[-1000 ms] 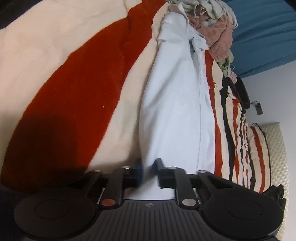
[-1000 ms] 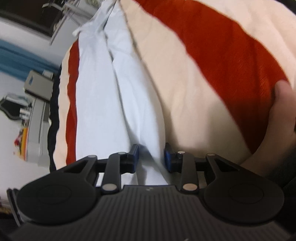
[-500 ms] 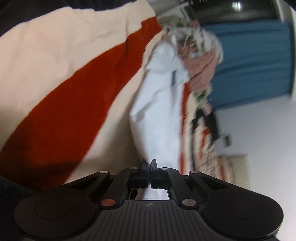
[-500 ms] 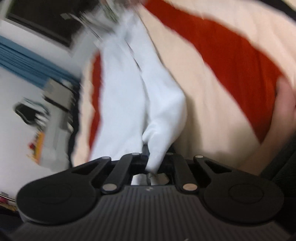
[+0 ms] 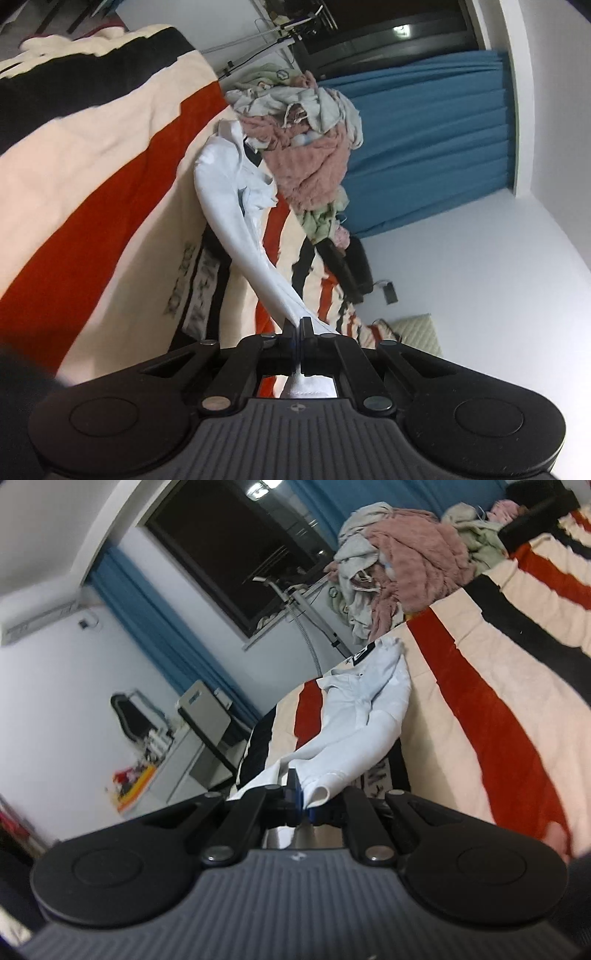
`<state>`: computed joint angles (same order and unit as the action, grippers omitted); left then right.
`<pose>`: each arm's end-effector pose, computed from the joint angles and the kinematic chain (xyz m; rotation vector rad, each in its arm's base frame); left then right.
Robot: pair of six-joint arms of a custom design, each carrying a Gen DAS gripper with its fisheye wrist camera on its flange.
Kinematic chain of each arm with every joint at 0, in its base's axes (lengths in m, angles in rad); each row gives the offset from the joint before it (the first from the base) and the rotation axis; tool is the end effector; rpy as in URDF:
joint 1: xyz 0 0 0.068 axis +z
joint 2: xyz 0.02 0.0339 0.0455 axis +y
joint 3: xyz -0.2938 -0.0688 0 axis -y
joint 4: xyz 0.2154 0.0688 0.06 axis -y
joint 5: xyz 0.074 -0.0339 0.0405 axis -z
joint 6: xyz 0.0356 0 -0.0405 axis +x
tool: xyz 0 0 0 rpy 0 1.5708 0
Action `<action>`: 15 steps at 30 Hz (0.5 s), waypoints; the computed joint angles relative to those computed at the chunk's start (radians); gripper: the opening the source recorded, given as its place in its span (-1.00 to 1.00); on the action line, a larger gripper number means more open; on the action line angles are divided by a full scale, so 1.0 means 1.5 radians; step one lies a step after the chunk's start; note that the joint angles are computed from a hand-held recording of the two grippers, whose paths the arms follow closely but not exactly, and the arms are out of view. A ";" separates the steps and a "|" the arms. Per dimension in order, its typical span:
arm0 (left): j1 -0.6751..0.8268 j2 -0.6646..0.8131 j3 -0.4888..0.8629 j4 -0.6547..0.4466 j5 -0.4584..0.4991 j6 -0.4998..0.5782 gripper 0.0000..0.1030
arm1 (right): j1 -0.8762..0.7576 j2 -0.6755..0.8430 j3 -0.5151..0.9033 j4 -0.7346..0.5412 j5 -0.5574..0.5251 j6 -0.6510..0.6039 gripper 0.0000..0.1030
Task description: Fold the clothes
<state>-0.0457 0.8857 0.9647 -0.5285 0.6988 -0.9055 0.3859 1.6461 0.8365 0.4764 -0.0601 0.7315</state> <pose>0.1341 -0.0291 0.3738 -0.4386 2.1095 -1.2841 0.3120 0.1291 0.2561 0.2998 1.9653 0.8009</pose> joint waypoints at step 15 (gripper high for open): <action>-0.050 0.343 0.150 0.068 -0.135 -0.043 -0.97 | -0.047 0.225 0.247 -0.144 -0.013 0.115 -0.86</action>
<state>-0.1204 1.4003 1.1902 -0.4270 0.4967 -0.9694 0.3153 1.9838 1.2078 0.2598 -0.0800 0.9039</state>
